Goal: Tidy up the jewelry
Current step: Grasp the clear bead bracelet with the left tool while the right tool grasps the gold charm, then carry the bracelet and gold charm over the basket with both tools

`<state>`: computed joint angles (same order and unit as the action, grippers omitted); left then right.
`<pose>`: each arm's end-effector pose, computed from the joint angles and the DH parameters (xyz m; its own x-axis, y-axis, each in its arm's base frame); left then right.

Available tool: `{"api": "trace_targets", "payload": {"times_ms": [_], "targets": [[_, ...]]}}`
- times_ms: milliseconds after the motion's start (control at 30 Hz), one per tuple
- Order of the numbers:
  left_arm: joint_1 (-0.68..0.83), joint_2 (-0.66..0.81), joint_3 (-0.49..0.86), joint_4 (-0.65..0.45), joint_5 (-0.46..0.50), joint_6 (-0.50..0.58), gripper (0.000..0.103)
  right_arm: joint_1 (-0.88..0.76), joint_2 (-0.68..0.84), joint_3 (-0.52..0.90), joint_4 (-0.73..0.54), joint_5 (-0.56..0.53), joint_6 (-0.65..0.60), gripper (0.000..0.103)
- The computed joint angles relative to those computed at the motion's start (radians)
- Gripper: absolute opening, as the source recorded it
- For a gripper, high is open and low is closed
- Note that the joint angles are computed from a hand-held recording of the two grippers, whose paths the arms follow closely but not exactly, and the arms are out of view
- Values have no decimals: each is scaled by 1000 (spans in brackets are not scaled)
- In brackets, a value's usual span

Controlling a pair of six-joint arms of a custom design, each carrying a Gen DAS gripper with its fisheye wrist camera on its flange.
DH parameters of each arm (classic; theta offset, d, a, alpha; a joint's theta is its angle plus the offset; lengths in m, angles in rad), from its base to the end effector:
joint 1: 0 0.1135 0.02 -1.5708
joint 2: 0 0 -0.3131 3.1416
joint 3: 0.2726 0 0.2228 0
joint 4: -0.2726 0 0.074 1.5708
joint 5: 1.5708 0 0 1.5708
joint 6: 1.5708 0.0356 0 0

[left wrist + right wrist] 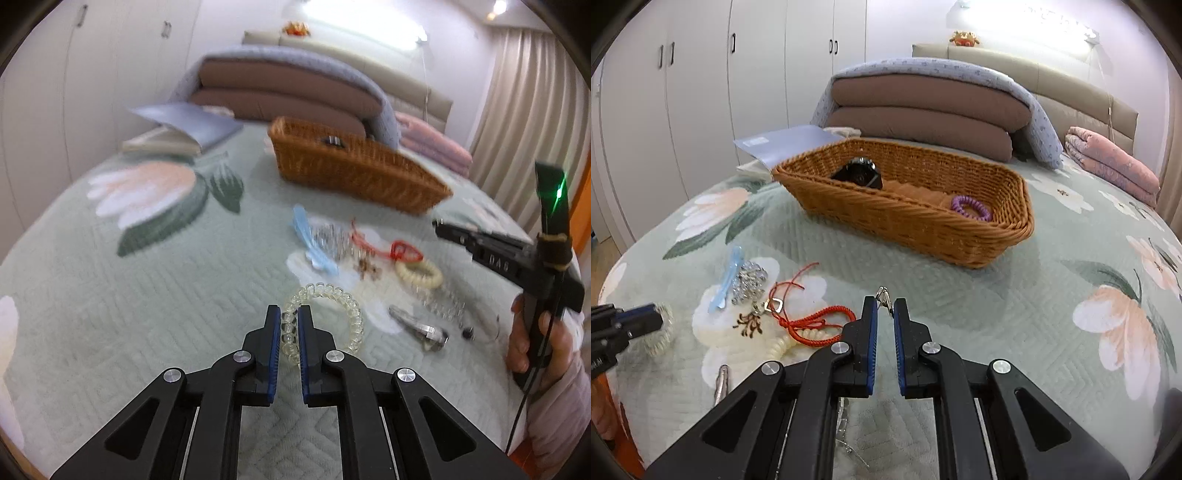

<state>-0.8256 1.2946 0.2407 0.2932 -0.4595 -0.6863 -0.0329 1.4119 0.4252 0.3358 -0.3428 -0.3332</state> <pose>0.1266 -0.1139 0.1848 -0.6410 -0.1428 -0.7541 0.0448 0.9739 -0.2225 0.2246 0.0046 0.2116 -0.4950 -0.2919 -0.8184 -0.4213 0.9044 -0.0677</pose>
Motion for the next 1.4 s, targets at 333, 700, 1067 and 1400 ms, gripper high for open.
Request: {"api": "trace_targets", "payload": {"times_ms": [333,700,1067,1400], "targets": [[-26,-132,66,-59,-50,43,9,-56,-140,43,-76,-122,69,10],[230,90,540,-83,221,318,9,-16,46,317,-46,-31,247,10],[350,642,915,-37,437,315,9,-51,334,480,-35,-38,285,10],[350,714,964,-103,445,338,9,-47,366,484,-43,-17,285,12]]}}
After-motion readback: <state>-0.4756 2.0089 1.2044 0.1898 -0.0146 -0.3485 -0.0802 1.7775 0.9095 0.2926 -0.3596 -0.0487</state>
